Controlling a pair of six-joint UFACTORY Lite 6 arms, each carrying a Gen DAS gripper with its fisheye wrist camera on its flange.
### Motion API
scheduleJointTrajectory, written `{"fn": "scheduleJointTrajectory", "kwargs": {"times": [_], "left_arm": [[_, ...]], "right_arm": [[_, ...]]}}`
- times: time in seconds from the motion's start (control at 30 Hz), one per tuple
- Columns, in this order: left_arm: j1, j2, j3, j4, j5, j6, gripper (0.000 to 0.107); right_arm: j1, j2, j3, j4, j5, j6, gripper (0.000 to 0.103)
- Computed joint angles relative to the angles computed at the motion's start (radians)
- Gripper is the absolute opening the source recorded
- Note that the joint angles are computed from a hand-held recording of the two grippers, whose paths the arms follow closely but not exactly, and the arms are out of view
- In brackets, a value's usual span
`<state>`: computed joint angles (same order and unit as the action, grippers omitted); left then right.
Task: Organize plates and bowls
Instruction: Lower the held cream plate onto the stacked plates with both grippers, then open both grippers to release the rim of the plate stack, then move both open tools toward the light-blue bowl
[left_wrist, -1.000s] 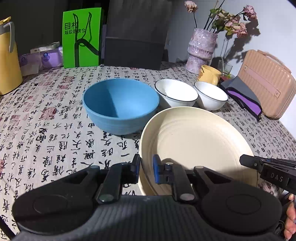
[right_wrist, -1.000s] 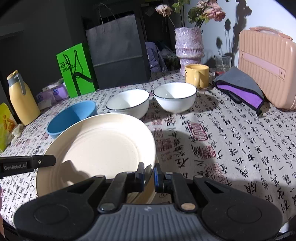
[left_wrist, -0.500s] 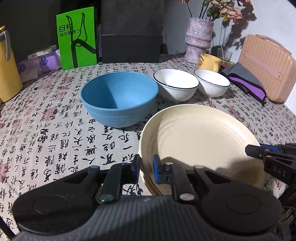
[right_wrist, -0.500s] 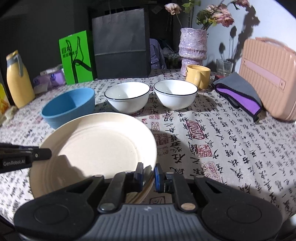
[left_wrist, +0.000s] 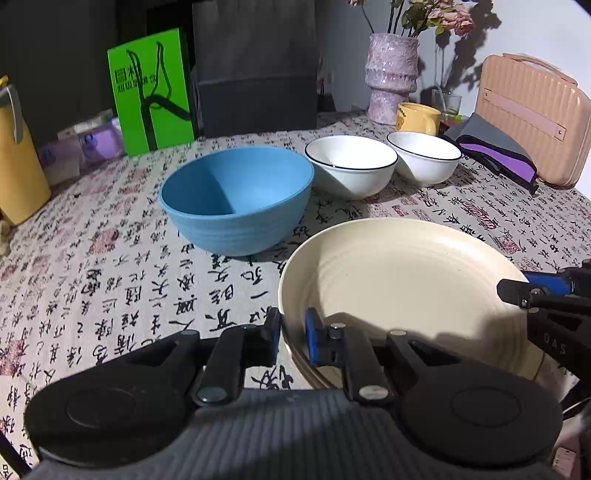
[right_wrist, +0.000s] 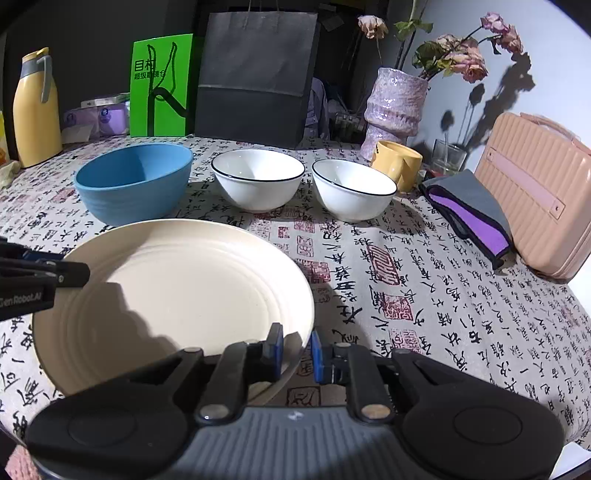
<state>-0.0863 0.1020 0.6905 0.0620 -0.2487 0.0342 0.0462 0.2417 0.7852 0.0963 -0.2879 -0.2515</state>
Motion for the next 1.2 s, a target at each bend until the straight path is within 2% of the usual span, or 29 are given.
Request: {"fn": "scheduleJointTrajectory", "kwargs": {"times": [0.17,0.37,0.47,0.57,0.63,0.7,0.77,0.8,0.87,0.9,0.93,1.0,1.07,1.2], "left_arm": [[-0.035,0.013,-0.058,-0.169,-0.139,0.173,0.015],[-0.077,0.048,-0.112,-0.27,-0.292,0.283,0.016],[-0.076,0.05,-0.116,-0.258,-0.301,0.273,0.018],[-0.028,0.038,-0.11,-0.088,-0.261,0.118,0.029],[-0.004,0.023,-0.118,-0.012,-0.267,0.049,0.041],[0.01,-0.004,-0.135,0.035,-0.284,0.007,0.054],[0.038,-0.036,-0.15,0.118,-0.294,-0.068,0.073],[0.052,-0.052,-0.158,0.155,-0.305,-0.102,0.085],[0.093,-0.083,-0.176,0.254,-0.331,-0.192,0.097],[0.117,-0.095,-0.181,0.308,-0.339,-0.244,0.103],[0.14,-0.107,-0.184,0.356,-0.342,-0.294,0.103],[0.193,-0.121,-0.176,0.495,-0.332,-0.428,0.103],[0.25,-0.123,-0.16,0.649,-0.326,-0.577,0.103],[0.346,-0.125,-0.143,0.846,-0.326,-0.764,0.103]], "right_arm": [[0.028,0.003,-0.034,0.108,-0.071,-0.114,0.017],[0.047,0.007,-0.057,0.159,-0.126,-0.17,0.017],[0.044,0.006,-0.058,0.147,-0.127,-0.158,0.018],[0.026,0.006,-0.052,0.069,-0.11,-0.081,0.021],[-0.006,0.001,-0.051,-0.076,-0.098,0.062,0.024],[-0.037,-0.009,-0.054,-0.221,-0.096,0.208,0.03],[-0.067,-0.021,-0.058,-0.348,-0.102,0.338,0.051],[-0.082,-0.029,-0.061,-0.406,-0.108,0.395,0.058],[-0.113,-0.045,-0.071,-0.521,-0.13,0.507,0.08],[-0.129,-0.053,-0.075,-0.576,-0.142,0.56,0.085],[-0.146,-0.058,-0.077,-0.632,-0.154,0.613,0.093],[-0.184,-0.064,-0.078,-0.757,-0.175,0.729,0.094],[-0.225,-0.061,-0.069,-0.897,-0.195,0.87,0.103],[-0.293,-0.06,-0.068,-1.072,-0.258,1.066,0.103]]}}
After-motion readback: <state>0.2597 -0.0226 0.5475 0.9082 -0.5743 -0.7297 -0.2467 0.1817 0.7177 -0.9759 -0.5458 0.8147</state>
